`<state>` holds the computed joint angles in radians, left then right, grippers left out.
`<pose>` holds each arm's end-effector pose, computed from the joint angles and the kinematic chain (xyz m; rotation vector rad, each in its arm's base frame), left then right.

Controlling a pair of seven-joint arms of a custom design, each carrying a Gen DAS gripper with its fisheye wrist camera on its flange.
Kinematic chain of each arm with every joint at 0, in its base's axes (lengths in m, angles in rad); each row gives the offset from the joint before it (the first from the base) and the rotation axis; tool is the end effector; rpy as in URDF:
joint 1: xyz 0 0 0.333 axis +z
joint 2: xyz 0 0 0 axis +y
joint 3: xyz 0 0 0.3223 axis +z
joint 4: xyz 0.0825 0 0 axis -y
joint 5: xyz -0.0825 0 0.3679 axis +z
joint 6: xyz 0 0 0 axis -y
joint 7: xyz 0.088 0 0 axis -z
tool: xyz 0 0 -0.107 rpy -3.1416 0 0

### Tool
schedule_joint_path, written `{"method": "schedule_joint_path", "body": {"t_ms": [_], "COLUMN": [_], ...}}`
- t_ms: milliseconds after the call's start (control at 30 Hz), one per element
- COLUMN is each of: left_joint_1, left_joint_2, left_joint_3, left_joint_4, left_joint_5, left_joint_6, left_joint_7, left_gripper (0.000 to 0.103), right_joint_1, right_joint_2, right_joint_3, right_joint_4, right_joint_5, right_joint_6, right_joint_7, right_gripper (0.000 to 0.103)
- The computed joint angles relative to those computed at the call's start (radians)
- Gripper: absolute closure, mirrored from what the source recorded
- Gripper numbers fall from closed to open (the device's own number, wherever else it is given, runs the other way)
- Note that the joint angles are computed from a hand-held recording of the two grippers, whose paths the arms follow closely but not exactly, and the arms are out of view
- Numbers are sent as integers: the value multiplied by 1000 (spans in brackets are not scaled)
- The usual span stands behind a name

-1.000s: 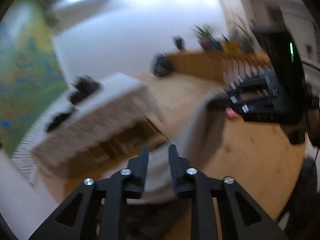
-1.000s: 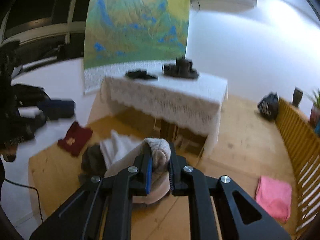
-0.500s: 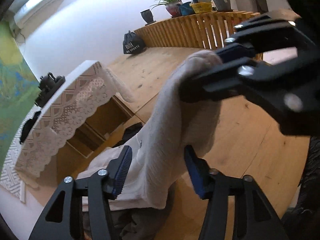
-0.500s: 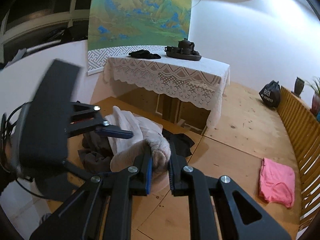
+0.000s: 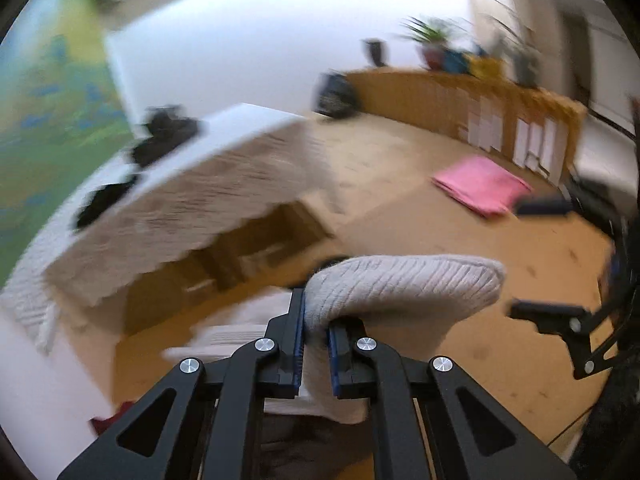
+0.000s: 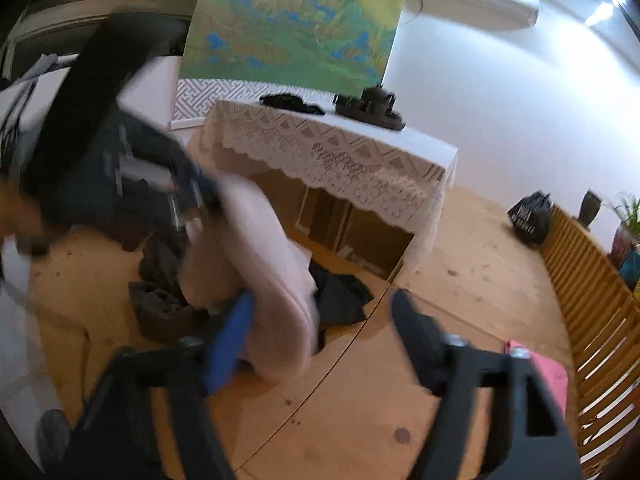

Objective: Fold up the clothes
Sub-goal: 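Lift the cream sweater out of the pile with both grippers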

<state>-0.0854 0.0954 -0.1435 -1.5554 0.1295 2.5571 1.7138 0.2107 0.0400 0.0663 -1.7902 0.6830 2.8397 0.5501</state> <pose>0.6088 -0.1382 0.7026 -1.2587 1.9791 -0.7542 0.5926 0.1333 0.6433 -1.9811 0.8640 -0.8060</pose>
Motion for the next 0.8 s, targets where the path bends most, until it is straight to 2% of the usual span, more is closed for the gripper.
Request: {"method": "schedule_joint_path", "body": {"t_ms": [33,133,233,300,400,600,733,800], "left_joint_1": [12,58,107,135,165,195,205,208], "left_joint_2": [-22,-82,-142,-177,-197,-192,-177,-174], "left_joint_3": [15,49,72,84,97,113,114,115], "left_joint_4": [-17,-71,-142,-189,-225,-225,-205,-201], "left_joint_5": [8,21,53,54,16,-49,-82,-100], "left_joint_6": [19,63,99,115,116,93,83,81], "left_joint_7": [-21,-71,-114,-119,-104,-24,9,26], "left_gripper": [94,94,94,94,94,94,94,94], "right_joint_1": [-4,-16,-22,-29,-10,20,65,44], "right_joint_2": [4,59,138,179,254,322,335,327], "right_joint_3": [6,1,19,51,86,177,177,211], "right_joint_4": [-7,32,88,112,161,154,118,93], "right_joint_5": [64,59,40,67,27,9,-89,-115], "right_joint_6": [-9,-121,-168,-172,-174,-63,67,102], "right_joint_7": [-62,-18,35,18,34,-55,-69,-108], "right_gripper": [28,28,28,28,28,28,28,28]}}
